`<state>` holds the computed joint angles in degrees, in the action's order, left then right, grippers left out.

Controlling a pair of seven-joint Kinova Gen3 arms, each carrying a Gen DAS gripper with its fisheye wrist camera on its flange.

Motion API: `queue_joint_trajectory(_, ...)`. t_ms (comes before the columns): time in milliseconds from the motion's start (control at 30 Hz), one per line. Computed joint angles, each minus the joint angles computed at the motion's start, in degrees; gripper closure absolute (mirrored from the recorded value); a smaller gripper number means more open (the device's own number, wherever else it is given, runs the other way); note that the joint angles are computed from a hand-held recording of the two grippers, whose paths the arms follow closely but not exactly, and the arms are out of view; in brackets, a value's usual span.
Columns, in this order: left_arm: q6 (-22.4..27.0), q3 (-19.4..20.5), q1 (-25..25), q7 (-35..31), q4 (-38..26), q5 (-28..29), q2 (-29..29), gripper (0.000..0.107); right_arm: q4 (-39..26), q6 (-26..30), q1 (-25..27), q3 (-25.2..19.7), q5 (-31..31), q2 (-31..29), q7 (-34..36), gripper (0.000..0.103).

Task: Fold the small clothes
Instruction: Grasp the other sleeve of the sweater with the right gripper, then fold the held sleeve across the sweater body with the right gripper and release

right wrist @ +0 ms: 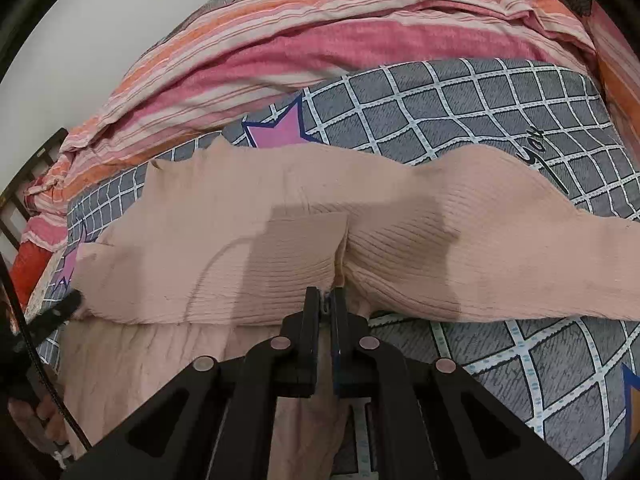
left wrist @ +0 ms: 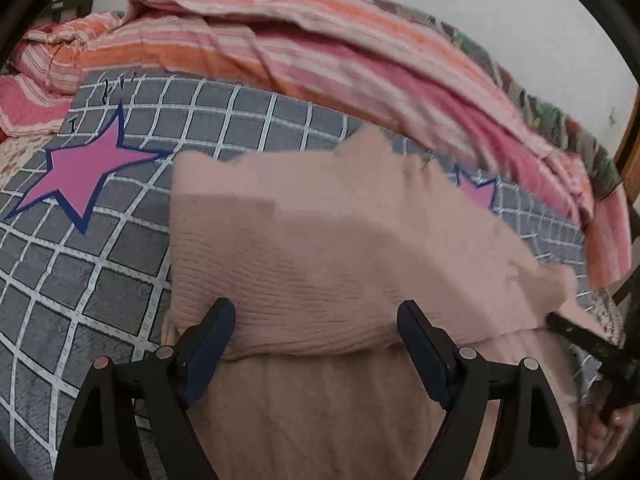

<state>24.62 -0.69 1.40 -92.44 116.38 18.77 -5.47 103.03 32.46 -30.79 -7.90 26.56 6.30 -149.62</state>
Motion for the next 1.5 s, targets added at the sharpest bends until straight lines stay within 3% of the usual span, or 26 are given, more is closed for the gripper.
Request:
queue_joint_trajectory(133, -0.4, 9.2, -6.3, 8.3, 0.1, -9.3, -0.6, 0.022, 2.3, -2.2, 8.9, -8.0, -1.8, -2.3, 0.9, 0.084)
queue_joint_trajectory(167, 0.0, 10.1, -6.5, 10.4, -0.2, -11.7, -0.4, 0.022, 2.8, -1.8, 11.2, -10.5, -0.1, -3.2, -1.0, 0.070)
queue_joint_trajectory(233, 0.3, 8.8, -3.9, 14.6, -0.6, -16.0, 0.0, 0.021, 3.6, 0.1, 12.5, -12.6, 4.5, -5.0, -5.7, 0.054)
queue_joint_trajectory(333, 0.8, 6.5, -0.1, 19.3, -1.0, -21.0, 0.4, 0.021, 6.9, 2.4, 12.3, -12.1, 10.9, -9.9, -12.7, 0.053)
queue_joint_trajectory(400, 1.1, 7.1, 0.2, 22.2, -1.4, -24.2, 0.8, 0.021, 8.8, 3.1, 8.8, -7.9, 13.4, -12.2, -16.5, 0.052)
queue_joint_trajectory(467, 1.4, 7.1, 0.7, 23.9, -1.5, -26.0, 0.9, 0.021, 10.6, 3.5, 7.4, -4.6, 13.3, -15.1, -17.2, 0.049)
queue_joint_trajectory(567, 2.0, 7.0, 1.4, 25.2, -1.8, -27.7, 1.1, 0.020, 12.1, 5.2, 11.0, -4.1, 11.6, -18.8, -16.0, 0.038)
queue_joint_trajectory(800, 2.0, 6.2, 2.2, 25.3, -1.8, -27.9, 1.0, 0.020, 18.5, 4.4, 15.1, 2.3, 3.2, -24.0, -3.3, 0.037)
queue_joint_trajectory(933, 2.3, 6.5, 2.3, 26.0, -2.0, -29.0, 1.2, 0.020, 23.9, -3.4, 12.2, 12.9, -4.8, -26.4, 6.0, 0.037)
queue_joint_trajectory(1000, 2.4, 6.4, 2.4, 26.0, -2.0, -28.9, 1.2, 0.020, 25.9, -7.9, 12.7, 16.0, -8.9, -27.9, 9.4, 0.037)
queue_joint_trajectory(1133, 2.4, 6.1, 2.6, 25.3, -2.2, -28.4, 1.4, 0.020, 26.6, -11.7, 11.9, 22.0, -16.2, -27.4, 14.8, 0.037)
queue_joint_trajectory(1367, 2.5, 5.8, 2.8, 24.4, -2.3, -28.1, 1.6, 0.019, 22.4, -10.2, 7.5, 32.3, -26.3, -23.4, 26.6, 0.037)
queue_joint_trajectory(1400, 2.4, 5.7, 2.7, 24.2, -2.3, -27.9, 1.6, 0.019, 22.0, -10.3, 7.6, 33.0, -27.5, -22.9, 27.8, 0.038)
queue_joint_trajectory(1500, 2.3, 5.8, 2.7, 24.2, -2.3, -27.8, 1.6, 0.019, 20.4, -9.3, 13.0, 28.8, -25.7, -20.3, 25.8, 0.061)
